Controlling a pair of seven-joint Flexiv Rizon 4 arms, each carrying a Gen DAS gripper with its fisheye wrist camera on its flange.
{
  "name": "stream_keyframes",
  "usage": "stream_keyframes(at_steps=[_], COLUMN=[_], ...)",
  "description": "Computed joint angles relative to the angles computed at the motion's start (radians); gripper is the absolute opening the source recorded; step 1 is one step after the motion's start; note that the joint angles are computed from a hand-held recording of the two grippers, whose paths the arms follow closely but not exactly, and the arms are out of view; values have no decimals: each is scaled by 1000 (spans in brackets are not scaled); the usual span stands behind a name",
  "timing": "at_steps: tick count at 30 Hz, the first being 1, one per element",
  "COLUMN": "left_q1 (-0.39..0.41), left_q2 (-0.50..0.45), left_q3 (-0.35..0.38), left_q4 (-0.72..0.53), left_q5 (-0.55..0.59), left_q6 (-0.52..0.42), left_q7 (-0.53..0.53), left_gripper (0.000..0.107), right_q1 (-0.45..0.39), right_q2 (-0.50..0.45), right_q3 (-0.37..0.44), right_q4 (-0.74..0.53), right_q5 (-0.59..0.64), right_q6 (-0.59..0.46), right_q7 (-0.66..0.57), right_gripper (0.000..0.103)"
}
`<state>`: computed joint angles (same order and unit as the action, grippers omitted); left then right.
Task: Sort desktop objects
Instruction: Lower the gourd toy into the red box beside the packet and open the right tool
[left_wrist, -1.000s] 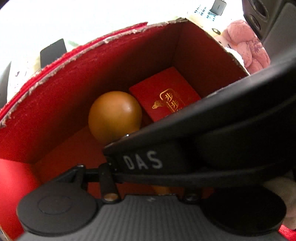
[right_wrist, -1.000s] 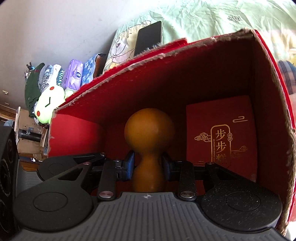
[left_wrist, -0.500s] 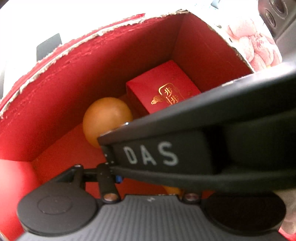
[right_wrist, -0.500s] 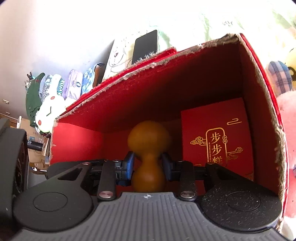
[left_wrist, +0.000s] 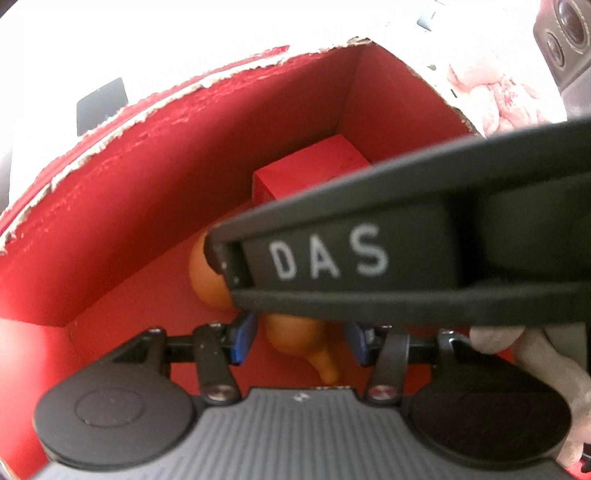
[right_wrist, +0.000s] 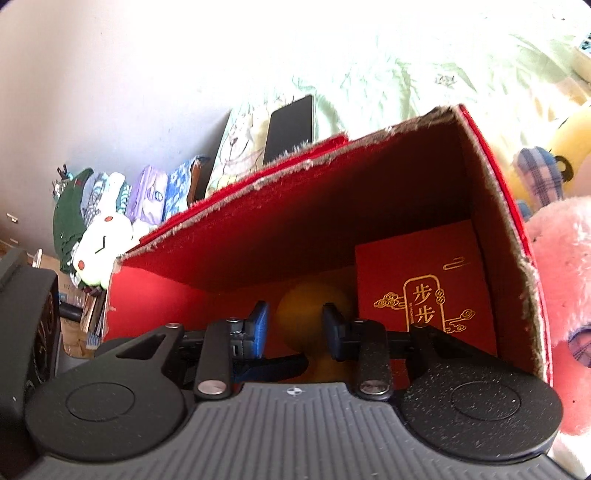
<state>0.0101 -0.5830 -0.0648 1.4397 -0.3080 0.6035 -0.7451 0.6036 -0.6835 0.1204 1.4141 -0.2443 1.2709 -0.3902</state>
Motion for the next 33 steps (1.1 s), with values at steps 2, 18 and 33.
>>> stream_keyframes(at_steps=[2, 18, 33], left_q1=[4, 23, 70], left_q2=[1, -3, 26], left_q3=[-3, 6, -15], left_q4=[2, -7, 46], left_q5=[-5, -31, -114], left_q6=[3, 16, 95], left_q7=[8, -16, 2], left_gripper=[53, 62, 74], right_q1=[27, 86, 117], right_q2=[5, 11, 17], right_q3=[-43, -161, -220], right_q4=[18, 76, 109], right_q5=[-18, -123, -157], right_q6=[29, 160, 218], right_q7=[41, 192, 248], right_gripper=[36, 36, 36])
